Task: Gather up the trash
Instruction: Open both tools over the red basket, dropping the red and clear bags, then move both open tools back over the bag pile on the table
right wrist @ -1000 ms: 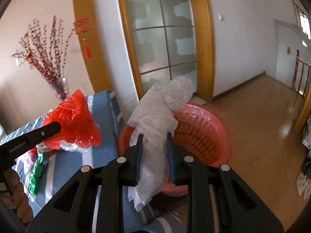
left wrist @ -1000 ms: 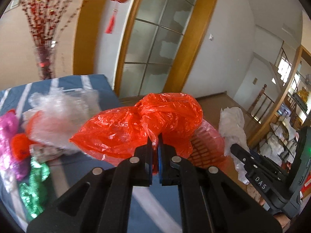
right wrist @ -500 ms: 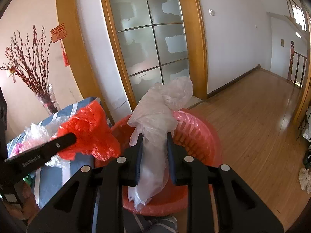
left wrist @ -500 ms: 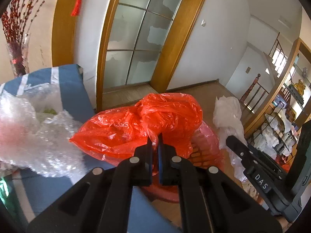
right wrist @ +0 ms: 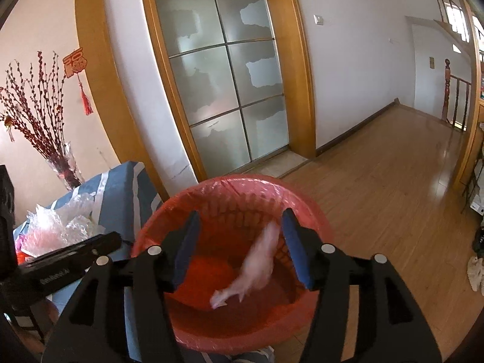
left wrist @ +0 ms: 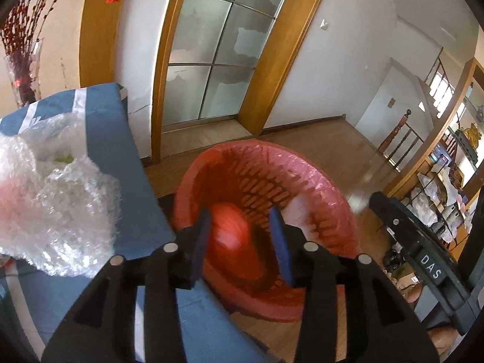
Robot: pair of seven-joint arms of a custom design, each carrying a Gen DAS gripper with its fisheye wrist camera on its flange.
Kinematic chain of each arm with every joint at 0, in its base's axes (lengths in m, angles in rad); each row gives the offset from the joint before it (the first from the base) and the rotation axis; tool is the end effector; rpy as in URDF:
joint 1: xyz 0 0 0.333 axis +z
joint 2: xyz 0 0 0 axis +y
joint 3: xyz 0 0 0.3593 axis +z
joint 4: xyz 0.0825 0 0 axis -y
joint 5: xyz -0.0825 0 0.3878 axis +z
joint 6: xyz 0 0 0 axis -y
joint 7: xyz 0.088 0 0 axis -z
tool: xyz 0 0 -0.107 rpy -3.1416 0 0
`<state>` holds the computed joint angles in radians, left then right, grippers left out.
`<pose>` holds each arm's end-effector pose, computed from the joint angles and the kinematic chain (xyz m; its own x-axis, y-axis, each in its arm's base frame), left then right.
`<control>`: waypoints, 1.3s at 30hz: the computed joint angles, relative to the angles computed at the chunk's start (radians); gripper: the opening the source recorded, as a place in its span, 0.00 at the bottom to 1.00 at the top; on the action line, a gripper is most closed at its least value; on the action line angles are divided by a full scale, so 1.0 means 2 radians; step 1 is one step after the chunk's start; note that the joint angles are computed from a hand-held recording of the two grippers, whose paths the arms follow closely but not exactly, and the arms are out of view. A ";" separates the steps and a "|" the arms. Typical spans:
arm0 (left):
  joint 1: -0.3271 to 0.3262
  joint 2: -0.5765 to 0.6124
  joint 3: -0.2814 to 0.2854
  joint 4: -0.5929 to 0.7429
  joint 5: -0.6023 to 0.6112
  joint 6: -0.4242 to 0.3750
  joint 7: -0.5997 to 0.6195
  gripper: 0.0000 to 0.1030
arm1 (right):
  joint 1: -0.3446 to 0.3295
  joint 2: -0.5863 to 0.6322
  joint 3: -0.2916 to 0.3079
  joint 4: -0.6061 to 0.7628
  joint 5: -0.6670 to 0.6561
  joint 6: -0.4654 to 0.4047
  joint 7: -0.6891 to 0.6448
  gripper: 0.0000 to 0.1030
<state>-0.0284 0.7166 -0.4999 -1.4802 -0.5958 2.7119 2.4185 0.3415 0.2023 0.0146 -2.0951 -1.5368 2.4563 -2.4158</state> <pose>0.7312 -0.2872 0.3760 -0.6941 -0.6562 0.2960 -0.6318 0.3582 -0.6874 0.5635 0.2097 0.3804 -0.5635 -0.8021 -0.1977 -0.3489 0.4479 -0.8232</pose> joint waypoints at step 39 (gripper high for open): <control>0.198 -0.063 -0.032 -0.138 -0.044 0.219 0.067 0.68 | 0.087 0.116 0.001 0.168 0.028 0.062 -0.138 0.68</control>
<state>0.3678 0.5901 -0.5630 -1.7567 -0.6840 3.1500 2.5522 0.5164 0.4350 0.0169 -1.7594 -1.4801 2.5809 -2.6908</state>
